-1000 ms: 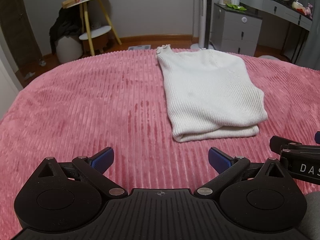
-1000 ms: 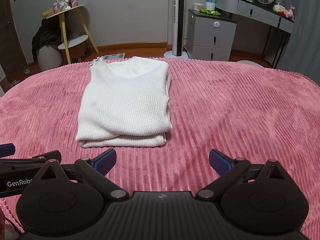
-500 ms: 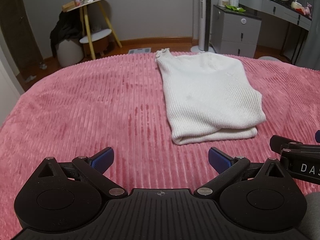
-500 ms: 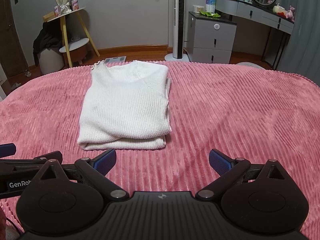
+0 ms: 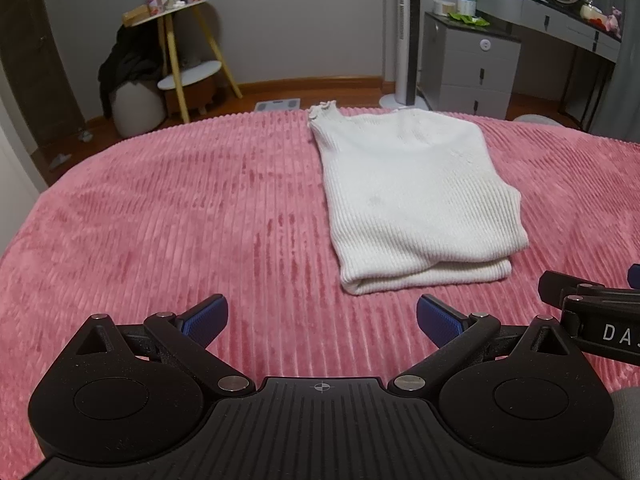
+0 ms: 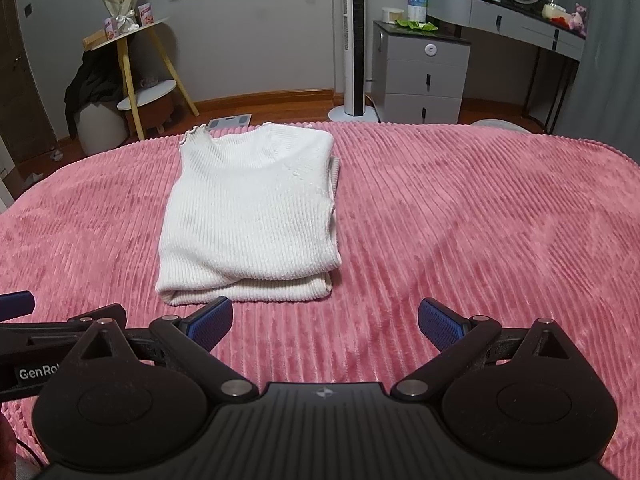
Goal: Fold small clothes
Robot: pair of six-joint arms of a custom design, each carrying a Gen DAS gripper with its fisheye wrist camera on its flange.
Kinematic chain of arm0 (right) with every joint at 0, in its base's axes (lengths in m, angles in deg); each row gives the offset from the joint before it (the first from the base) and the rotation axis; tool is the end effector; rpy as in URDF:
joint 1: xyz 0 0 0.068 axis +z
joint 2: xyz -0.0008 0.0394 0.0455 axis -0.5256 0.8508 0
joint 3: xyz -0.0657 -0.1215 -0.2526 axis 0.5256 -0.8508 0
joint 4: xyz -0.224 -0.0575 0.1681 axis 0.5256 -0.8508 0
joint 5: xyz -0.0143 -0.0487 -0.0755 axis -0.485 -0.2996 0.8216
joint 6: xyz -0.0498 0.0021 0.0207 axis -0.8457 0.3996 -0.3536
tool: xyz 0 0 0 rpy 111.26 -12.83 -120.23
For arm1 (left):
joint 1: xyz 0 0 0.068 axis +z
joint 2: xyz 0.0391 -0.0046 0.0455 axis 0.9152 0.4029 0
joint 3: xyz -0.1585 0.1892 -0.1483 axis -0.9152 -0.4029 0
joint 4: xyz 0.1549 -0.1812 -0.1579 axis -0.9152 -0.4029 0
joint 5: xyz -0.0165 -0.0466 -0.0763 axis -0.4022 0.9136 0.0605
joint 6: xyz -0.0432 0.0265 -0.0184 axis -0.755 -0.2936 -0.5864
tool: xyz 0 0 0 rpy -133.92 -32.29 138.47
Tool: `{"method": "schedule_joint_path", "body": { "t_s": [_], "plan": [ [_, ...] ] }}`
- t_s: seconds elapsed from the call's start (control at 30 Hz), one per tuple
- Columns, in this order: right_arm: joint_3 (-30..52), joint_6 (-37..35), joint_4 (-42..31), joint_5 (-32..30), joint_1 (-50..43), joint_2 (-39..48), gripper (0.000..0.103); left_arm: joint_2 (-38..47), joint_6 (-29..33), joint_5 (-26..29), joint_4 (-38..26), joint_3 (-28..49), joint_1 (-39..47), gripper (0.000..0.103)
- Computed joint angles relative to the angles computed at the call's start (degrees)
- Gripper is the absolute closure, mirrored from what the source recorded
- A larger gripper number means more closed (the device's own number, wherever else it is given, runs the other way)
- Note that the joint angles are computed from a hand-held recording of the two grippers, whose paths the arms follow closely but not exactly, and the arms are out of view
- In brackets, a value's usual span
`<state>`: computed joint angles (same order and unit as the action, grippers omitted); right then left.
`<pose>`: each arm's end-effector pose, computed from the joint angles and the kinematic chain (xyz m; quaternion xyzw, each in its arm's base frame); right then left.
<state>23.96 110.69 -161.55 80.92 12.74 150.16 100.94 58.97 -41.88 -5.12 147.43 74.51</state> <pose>0.2228 0.1941 0.3705 0.1910 0.9385 -0.0324 0.2860 0.2563 0.0296 0.3454 0.1464 0.9296 -0.0123 0.3379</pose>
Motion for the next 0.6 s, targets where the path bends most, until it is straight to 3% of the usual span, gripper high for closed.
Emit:
{"method": "schedule_joint_path", "body": {
  "t_s": [0.6],
  "plan": [
    [0.28, -0.66, 0.07, 0.17, 0.03, 0.36, 0.004, 0.44, -0.44, -0.48, 0.60, 0.33, -0.86, 0.000]
  ]
}}
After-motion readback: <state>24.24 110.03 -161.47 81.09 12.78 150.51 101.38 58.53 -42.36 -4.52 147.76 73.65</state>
